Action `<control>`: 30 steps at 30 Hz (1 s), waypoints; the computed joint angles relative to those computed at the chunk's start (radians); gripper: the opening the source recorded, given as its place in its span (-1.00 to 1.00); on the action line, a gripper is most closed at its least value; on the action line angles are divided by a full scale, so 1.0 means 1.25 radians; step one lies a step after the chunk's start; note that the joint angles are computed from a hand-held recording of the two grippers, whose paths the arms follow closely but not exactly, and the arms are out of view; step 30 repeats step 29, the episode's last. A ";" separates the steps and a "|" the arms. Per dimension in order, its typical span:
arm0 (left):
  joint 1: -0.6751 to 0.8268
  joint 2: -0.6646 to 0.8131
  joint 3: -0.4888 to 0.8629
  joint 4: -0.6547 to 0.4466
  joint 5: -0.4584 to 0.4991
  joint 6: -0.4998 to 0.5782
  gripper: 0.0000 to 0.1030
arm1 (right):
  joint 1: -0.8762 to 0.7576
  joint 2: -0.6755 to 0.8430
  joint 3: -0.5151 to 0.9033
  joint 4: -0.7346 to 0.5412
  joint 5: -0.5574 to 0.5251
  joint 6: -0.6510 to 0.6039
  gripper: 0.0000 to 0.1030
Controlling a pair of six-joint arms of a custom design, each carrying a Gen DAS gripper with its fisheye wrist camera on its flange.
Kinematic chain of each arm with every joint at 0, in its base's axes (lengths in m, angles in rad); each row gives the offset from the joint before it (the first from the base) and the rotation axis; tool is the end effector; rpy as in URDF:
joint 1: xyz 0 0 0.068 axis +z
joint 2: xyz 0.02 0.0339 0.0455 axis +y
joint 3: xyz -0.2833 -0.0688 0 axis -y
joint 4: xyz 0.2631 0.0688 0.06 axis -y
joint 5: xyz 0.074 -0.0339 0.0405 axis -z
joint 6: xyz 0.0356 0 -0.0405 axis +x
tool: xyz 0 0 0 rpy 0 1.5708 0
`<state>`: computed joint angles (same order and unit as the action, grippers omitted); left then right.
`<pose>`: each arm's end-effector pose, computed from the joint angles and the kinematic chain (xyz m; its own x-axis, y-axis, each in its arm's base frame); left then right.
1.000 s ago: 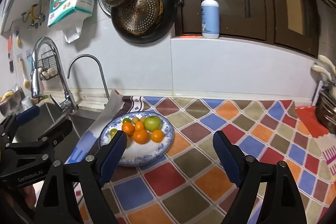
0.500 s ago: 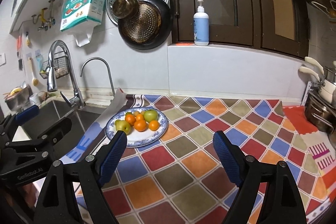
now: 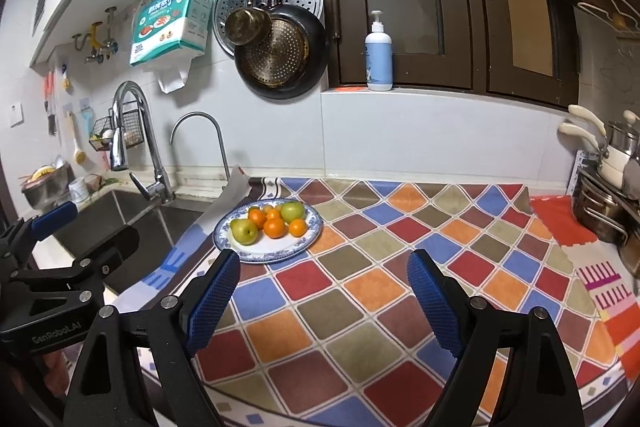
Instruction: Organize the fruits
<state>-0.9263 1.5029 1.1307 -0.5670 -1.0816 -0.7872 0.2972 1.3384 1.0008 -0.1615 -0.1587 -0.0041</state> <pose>0.2181 -0.2379 0.2831 -0.3866 -0.0397 -0.9214 -0.2994 0.9504 0.0846 0.3031 0.0987 0.3064 -0.4559 -0.1439 -0.8783 -0.4237 0.9029 0.0720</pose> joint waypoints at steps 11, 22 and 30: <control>-0.065 0.019 0.037 -0.114 -0.035 -0.111 1.00 | -0.026 -0.079 -0.053 -0.027 -0.031 -0.012 0.67; -0.107 0.041 0.070 -0.206 -0.060 -0.198 1.00 | -0.050 -0.125 -0.082 -0.043 -0.058 -0.026 0.67; -0.117 0.045 0.079 -0.229 -0.060 -0.221 1.00 | -0.058 -0.137 -0.087 -0.048 -0.067 -0.030 0.67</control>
